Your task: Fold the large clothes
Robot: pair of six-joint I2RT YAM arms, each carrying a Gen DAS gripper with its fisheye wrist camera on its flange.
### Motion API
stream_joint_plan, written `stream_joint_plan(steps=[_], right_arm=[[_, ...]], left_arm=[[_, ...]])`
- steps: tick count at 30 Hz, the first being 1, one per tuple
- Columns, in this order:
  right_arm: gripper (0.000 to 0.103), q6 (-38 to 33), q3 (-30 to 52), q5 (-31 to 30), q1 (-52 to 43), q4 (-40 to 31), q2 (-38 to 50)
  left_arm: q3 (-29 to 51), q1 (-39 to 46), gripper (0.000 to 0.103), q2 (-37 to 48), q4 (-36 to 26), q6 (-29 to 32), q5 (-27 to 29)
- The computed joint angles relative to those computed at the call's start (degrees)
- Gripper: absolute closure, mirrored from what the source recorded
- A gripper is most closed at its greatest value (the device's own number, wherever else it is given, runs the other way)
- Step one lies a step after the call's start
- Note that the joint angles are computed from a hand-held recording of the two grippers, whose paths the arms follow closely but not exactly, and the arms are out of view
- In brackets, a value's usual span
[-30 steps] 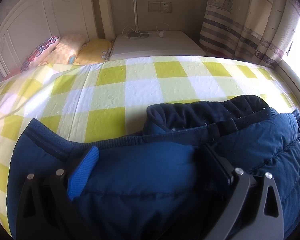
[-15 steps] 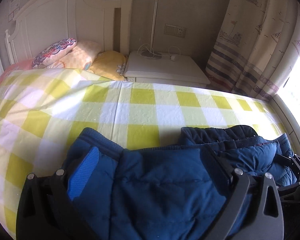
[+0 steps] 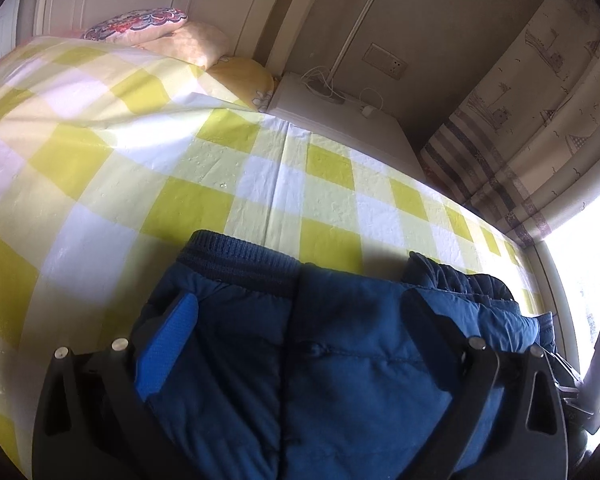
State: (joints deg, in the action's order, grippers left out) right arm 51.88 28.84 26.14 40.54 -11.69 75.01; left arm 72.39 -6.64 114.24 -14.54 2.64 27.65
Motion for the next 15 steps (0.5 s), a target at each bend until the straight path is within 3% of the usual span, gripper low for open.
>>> stream_joint_plan(steps=[3, 6, 8, 11, 13, 15], right_arm=[[0.016, 8.5, 7.5, 7.9, 6.7, -15.8, 1.4], [0.014, 13.7, 12.3, 15.7, 17.6, -22.4, 1.4], [0.014, 15.1, 18.0, 16.5, 21.3, -27.2, 7.9], [0.013, 14.7, 22.7, 13.8, 21.9, -28.7, 19.3], [0.012, 15.8, 20.2, 13.6, 21.8, -25.6, 18.4], [0.012, 17.3, 17.6, 12.9, 21.2, -24.3, 15.4]], left_arm=[[-5.6, -2.8, 0.007, -7.5, 1.8, -0.6, -10.0], [-16.6, -5.8, 0.005, -20.6, 4.3, 2.5, -7.0], [-23.7, -12.0, 0.003, -27.8, 8.0, 4.4, -13.9], [-28.9, -21.6, 0.003, -27.4, 12.2, 7.4, -23.4], [-30.0, -24.9, 0.002, -21.8, 16.3, 7.5, -29.1], [-30.6, -23.4, 0.002, -21.9, 17.4, 7.2, -26.7]])
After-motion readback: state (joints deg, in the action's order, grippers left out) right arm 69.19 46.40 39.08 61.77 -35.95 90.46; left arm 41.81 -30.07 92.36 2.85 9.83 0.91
